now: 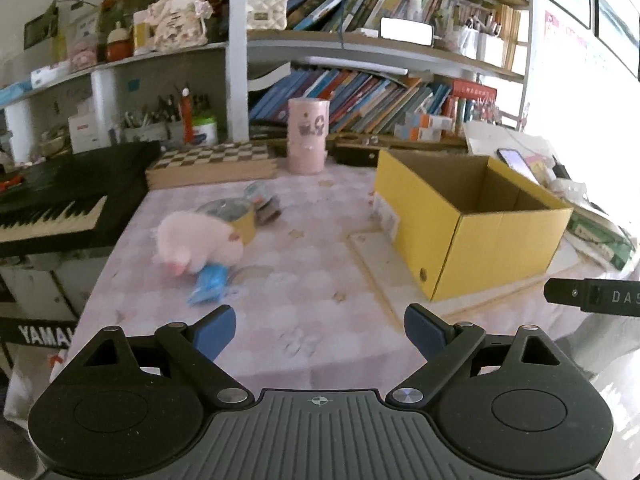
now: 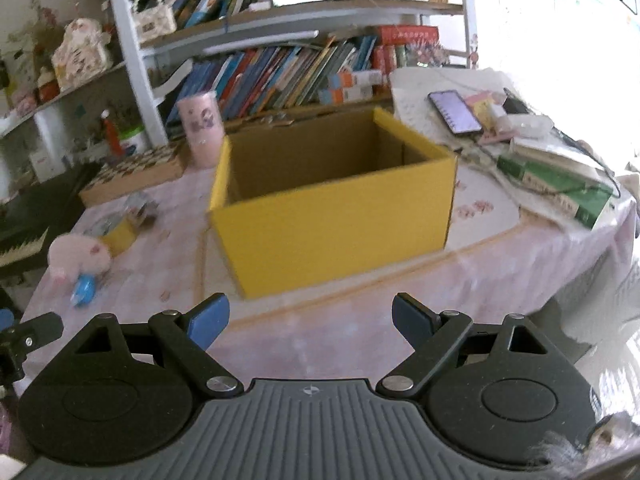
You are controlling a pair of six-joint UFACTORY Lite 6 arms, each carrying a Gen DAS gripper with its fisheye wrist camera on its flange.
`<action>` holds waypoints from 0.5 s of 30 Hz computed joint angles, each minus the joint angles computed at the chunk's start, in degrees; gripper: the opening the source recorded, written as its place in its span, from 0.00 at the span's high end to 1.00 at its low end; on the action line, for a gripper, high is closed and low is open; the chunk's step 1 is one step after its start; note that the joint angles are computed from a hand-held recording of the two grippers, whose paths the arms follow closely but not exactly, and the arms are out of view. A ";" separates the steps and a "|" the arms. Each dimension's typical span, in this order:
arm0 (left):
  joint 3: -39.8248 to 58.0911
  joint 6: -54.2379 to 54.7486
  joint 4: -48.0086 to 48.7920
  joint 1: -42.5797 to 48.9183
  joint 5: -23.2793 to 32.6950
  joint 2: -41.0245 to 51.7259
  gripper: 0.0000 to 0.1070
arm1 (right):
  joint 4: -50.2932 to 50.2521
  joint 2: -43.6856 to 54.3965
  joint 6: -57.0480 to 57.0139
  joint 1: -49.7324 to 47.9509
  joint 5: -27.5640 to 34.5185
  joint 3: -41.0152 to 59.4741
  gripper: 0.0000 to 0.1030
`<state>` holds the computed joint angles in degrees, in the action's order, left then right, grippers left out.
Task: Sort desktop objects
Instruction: 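Withdraw both open tools from the yellow box back toward the pink pig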
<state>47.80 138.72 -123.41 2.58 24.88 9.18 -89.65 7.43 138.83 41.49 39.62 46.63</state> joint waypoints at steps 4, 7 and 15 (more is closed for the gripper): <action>-2.43 -2.30 5.81 4.69 1.92 -1.71 0.13 | 3.26 3.04 1.00 6.11 2.37 2.18 0.14; -3.87 -3.16 9.30 7.49 2.83 -2.87 0.13 | 4.86 6.00 1.43 9.79 3.60 4.96 0.14; -6.97 -1.09 13.08 13.17 3.06 -4.95 0.12 | 8.46 14.56 0.34 15.25 1.93 14.63 0.14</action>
